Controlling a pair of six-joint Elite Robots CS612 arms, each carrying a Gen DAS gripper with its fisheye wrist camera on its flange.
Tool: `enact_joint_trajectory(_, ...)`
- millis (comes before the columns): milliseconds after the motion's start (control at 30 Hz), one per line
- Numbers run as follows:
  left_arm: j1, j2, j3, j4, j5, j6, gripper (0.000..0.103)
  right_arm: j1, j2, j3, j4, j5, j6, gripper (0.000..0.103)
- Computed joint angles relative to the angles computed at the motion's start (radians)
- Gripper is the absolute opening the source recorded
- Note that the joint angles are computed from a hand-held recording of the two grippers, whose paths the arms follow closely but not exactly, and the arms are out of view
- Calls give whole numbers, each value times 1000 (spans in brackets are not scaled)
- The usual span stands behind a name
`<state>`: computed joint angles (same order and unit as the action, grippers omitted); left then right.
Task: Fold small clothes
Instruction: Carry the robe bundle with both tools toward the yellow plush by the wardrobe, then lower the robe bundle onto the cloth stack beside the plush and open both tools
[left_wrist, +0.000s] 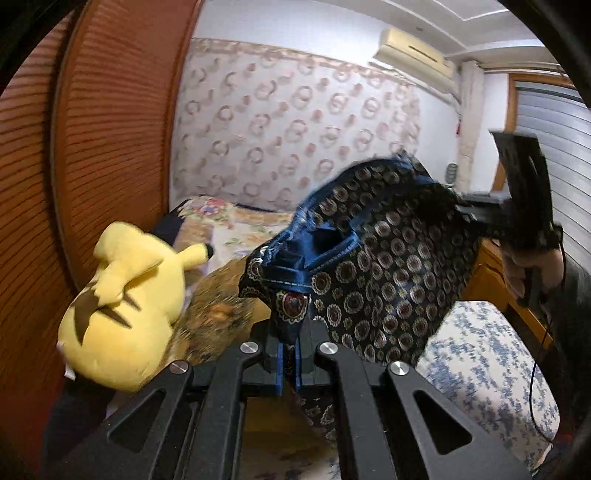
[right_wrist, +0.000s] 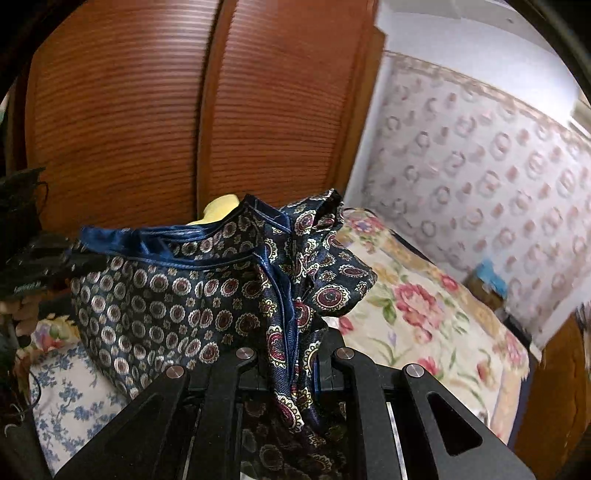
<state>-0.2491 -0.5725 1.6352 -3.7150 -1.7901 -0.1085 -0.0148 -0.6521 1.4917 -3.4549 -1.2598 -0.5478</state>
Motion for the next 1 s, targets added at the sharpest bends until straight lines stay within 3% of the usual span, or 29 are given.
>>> enact_joint_trajectory(300, 22, 23, 5, 63, 68, -3, 4, 54, 90, -225, 232, -27, -130, 12)
enact_joint_trajectory(500, 25, 24, 8, 80, 74, -12, 5, 62, 143, -341, 311, -42, -129, 15)
enact_joint_trajectory(633, 28, 24, 1, 105, 71, -11, 9, 64, 160, -379, 333, -74, -64, 26)
enact_joint_trajectory(700, 31, 26, -3, 103, 60, -15, 11, 64, 149, -362, 305, -78, -31, 38)
enact_joint_trajectory(767, 30, 25, -1, 94, 66, -12, 23, 60, 147, -351, 262, -81, 8, 50)
enact_joint_trajectory(833, 30, 26, -1, 72, 61, -7, 42, 53, 141, -332, 231, -78, 31, 51)
enact_joint_trajectory(900, 28, 24, 0, 66, 58, 2, 46, 46, 130, -303, 212, -80, 38, 51)
enact_joint_trajectory(1000, 23, 19, 4, 56, 68, 8, 67, 43, 126, -273, 190, -78, 58, 51)
